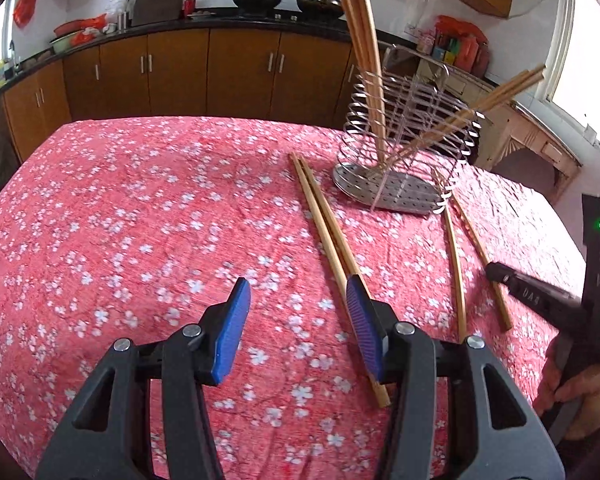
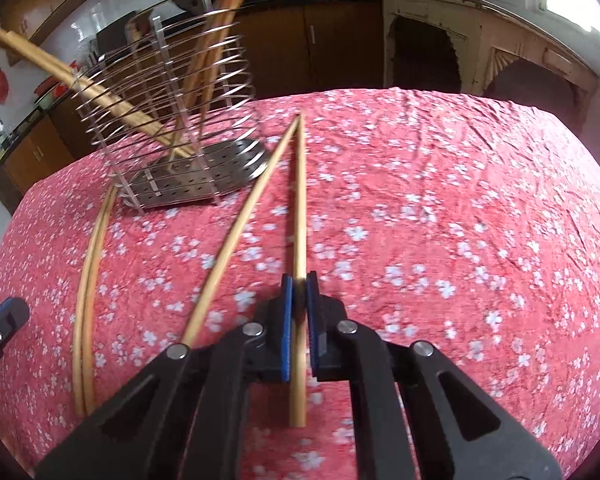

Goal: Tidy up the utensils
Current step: 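Close the left tool on a chopstick while the right tool grasps another chopstick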

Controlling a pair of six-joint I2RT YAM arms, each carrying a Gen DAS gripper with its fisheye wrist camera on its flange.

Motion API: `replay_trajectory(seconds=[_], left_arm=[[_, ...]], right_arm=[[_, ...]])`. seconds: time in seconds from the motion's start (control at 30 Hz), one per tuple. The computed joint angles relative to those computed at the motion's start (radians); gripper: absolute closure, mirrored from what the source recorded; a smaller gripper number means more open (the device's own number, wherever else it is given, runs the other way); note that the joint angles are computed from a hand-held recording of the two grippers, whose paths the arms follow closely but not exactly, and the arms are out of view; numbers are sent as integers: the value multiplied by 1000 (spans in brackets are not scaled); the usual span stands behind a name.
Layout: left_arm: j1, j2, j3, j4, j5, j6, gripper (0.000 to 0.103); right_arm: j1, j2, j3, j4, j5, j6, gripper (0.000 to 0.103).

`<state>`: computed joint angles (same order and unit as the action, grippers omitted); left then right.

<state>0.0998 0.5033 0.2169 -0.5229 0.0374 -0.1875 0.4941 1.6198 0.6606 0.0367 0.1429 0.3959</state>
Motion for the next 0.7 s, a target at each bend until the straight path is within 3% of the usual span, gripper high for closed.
replay_trajectory(seconds=[0.17,0.4,0.5,0.7], left_arm=[[-136,139,-9,93,-57,-73,62],[-252,301,-11,208,-155,-152,77],[-284,367,4,243,-216,-174,93],[-98,457,25,322,-146,-75,96]], right_arm=[[-90,-25,-32,17,-42,-29,95],[-68,-29,-54,45,-10,-44,95],[-49,-26,-52,45,-5,-54,95],[-81,-27,-61,62,2,-69,95]])
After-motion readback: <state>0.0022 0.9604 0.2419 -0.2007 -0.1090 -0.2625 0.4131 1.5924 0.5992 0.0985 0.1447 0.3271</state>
